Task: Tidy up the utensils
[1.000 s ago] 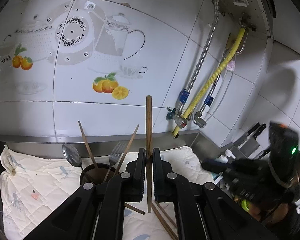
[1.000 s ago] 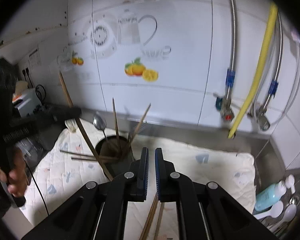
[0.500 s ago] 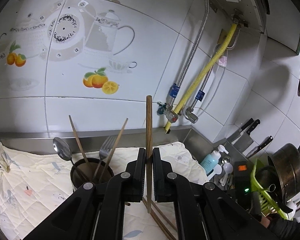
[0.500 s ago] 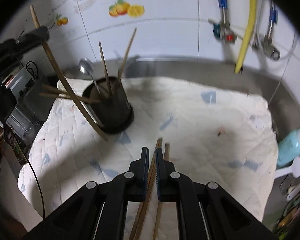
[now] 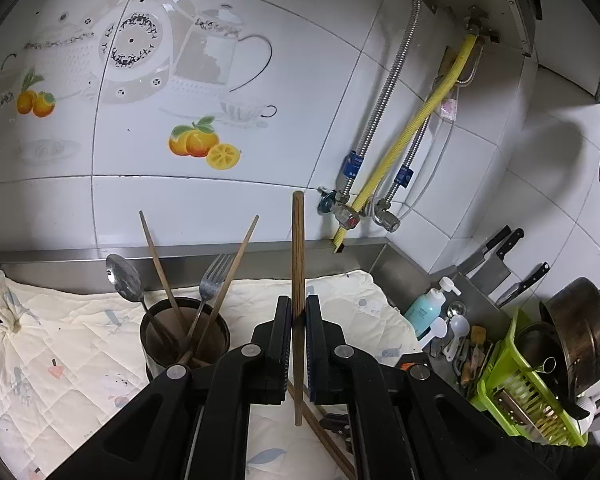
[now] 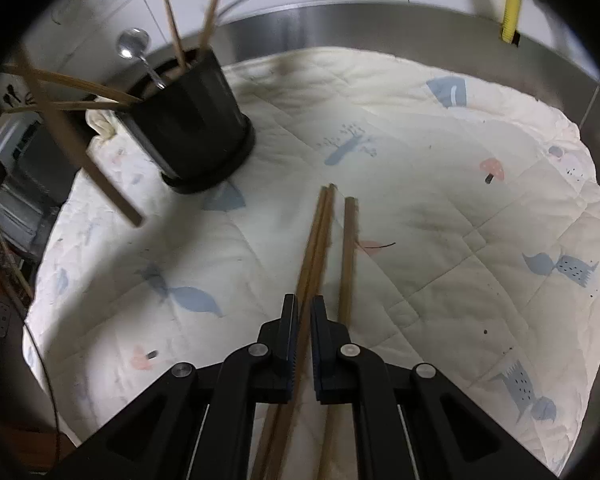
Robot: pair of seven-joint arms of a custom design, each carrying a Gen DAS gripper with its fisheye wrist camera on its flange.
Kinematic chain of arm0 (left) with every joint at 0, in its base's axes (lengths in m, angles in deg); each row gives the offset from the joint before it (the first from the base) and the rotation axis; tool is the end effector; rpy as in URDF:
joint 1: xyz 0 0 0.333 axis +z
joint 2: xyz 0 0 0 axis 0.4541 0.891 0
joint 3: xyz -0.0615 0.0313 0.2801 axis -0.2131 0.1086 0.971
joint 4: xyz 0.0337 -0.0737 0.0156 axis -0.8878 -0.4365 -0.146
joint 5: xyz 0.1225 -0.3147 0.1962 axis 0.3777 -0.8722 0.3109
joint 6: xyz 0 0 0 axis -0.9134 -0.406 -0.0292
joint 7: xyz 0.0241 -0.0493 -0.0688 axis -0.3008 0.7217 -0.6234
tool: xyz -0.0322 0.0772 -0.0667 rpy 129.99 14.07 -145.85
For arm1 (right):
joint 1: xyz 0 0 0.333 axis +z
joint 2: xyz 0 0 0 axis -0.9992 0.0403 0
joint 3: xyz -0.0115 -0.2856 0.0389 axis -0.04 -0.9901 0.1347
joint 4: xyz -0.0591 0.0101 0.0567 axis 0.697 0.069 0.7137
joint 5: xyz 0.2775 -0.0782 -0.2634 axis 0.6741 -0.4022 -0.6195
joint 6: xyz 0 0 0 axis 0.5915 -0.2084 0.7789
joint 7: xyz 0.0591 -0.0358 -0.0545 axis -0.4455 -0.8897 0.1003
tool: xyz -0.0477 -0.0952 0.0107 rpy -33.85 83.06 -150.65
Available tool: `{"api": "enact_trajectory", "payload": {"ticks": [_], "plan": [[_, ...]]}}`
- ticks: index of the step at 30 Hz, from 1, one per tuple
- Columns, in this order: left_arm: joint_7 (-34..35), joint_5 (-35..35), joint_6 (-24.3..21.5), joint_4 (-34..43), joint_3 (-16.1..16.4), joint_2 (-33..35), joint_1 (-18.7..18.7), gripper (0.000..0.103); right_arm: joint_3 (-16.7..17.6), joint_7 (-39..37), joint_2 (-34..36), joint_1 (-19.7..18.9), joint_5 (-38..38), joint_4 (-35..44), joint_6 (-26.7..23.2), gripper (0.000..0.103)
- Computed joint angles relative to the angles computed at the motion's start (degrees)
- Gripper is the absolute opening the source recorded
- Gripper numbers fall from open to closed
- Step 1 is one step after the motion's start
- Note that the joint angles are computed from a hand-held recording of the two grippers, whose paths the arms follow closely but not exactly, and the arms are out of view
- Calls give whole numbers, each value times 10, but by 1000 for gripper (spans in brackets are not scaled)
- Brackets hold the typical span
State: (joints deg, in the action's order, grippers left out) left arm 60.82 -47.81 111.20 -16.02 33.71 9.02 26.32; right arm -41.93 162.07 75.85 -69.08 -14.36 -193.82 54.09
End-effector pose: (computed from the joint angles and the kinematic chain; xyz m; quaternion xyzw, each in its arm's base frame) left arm 0.5769 -0.0658 0.6617 -0.4583 0.7273 -0.5041 0.0831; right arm 0.5175 0.2178 0.4985 -0.7078 0.6582 -0.0938 0.2389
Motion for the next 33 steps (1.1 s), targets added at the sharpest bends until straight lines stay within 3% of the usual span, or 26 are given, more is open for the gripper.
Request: {"api": "enact_trajectory", "payload": {"ticks": [10,14,33], "plan": [[0,-1,2,12,0,7,3,6,-2,-1,19,-9,7,12,-5,9],[-4,0,2,19,-2,12,4,6,6,11,21,-8,-43,21,-16,9],[-2,-7,9,26,-3,12,5,6,7,9,68,-9,-39,65,-28,11]]}}
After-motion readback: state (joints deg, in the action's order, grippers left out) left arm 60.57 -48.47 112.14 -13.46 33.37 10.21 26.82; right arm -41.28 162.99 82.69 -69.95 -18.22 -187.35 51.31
